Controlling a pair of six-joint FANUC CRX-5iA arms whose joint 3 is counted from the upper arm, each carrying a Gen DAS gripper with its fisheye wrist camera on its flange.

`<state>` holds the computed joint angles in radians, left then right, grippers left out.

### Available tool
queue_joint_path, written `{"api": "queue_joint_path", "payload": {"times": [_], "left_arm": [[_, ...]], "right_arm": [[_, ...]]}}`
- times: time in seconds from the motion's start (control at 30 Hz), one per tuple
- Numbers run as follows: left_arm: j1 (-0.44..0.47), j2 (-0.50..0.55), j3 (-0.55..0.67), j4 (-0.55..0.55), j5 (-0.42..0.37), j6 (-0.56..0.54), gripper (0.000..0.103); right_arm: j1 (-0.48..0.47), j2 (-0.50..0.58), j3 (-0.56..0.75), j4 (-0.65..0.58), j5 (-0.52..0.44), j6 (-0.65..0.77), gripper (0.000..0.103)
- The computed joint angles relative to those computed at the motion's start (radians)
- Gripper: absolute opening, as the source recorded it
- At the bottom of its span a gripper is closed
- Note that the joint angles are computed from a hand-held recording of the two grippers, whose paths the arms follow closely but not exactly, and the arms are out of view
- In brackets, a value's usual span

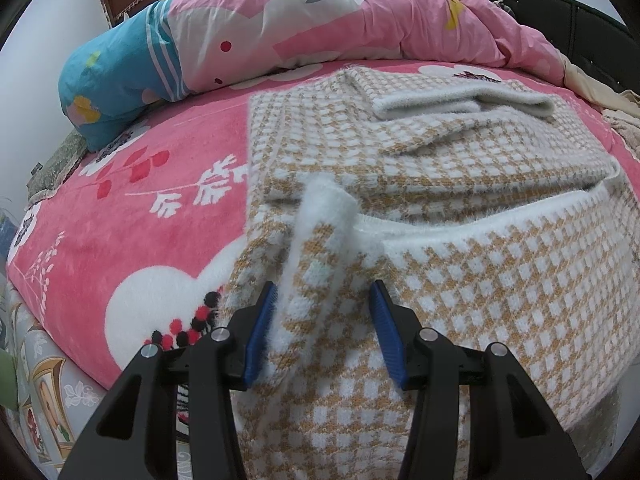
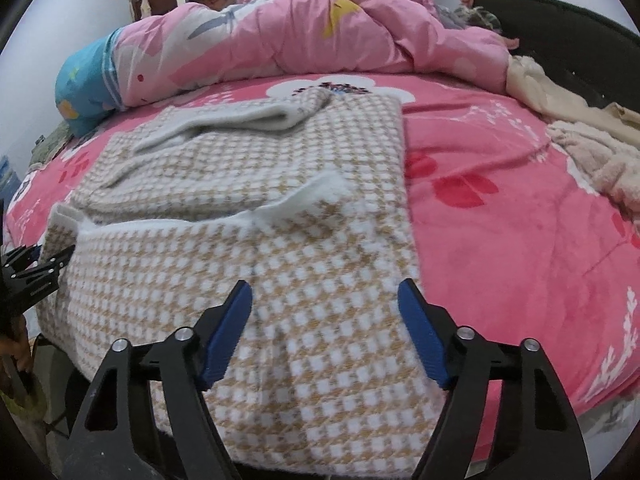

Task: Fold large clothes

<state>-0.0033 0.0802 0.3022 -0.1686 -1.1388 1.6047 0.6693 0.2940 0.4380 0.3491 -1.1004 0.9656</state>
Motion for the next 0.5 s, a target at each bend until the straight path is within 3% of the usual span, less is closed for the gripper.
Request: {"api": "queue_joint_path", "payload": {"times": [0.5], "left_arm": [[-0.006,0.001,0.004,-0.014,0.000,0.002,0.047]], "right_arm": [[-0.036,0.019,0.051,-0.093,-0.040,0.057,0.065]]}}
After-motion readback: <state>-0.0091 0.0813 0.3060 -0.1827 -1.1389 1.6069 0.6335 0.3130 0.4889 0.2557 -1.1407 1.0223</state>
